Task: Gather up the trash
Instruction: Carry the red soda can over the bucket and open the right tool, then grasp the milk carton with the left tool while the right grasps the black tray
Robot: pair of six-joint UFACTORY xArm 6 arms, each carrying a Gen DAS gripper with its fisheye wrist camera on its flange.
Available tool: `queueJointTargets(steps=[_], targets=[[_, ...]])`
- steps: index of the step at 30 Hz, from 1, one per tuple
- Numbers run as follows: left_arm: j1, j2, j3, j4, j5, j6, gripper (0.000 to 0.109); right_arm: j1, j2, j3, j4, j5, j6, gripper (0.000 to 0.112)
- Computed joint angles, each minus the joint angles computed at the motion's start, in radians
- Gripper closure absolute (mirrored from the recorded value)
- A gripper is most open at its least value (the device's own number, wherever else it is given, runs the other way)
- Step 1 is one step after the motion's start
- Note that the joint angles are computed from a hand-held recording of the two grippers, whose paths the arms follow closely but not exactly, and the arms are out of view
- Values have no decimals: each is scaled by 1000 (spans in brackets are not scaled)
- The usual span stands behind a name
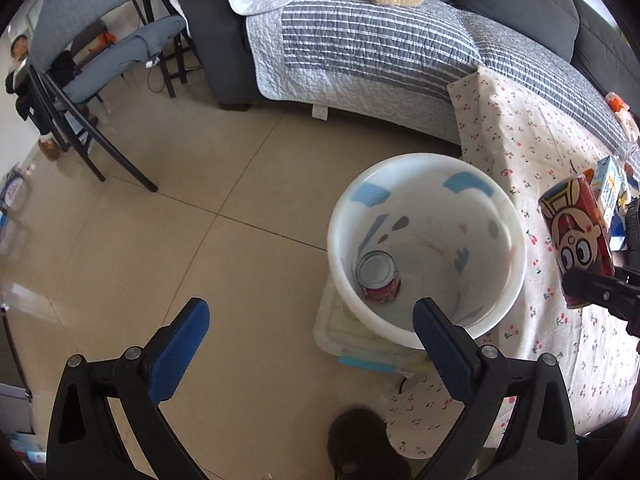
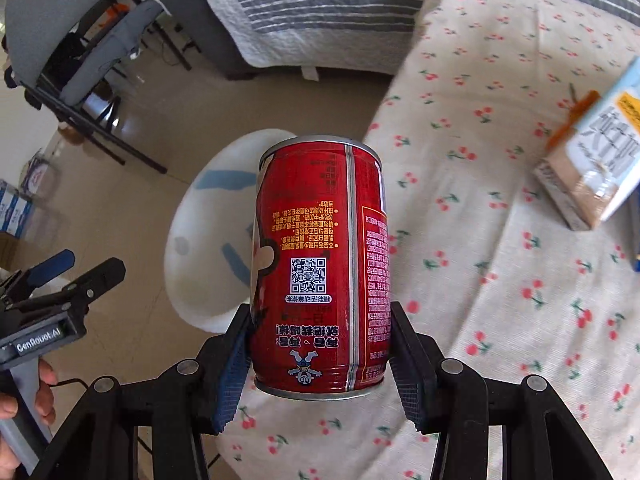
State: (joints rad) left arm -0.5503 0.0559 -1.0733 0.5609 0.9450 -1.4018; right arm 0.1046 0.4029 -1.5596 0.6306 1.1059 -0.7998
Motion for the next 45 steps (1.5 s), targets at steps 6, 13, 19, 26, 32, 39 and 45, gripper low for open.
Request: queueJointTargets(steps=[6, 13, 19, 26, 32, 39, 45], targets=[[20, -34, 63, -40, -42, 16, 6, 81, 16, -12, -15, -58, 30, 57], [26, -49, 83, -41, -66, 6, 6, 123, 38, -28, -69, -107, 92, 56], [29, -44, 78, -52, -79, 14, 6, 104, 23, -30, -43, -98, 103, 37], [14, -12, 21, -50, -82, 23, 6, 50, -58, 29, -80, -134, 30, 37], [-16, 68, -99, -59, -79, 53, 6, -37, -93, 52, -119, -166, -21, 33], [-57, 244, -359, -85, -17, 143, 6, -149, -67, 12, -163, -174, -22, 29], [-84, 414, -619, -128, 40, 224, 6, -244, 3, -89, -178, -156, -5, 25]])
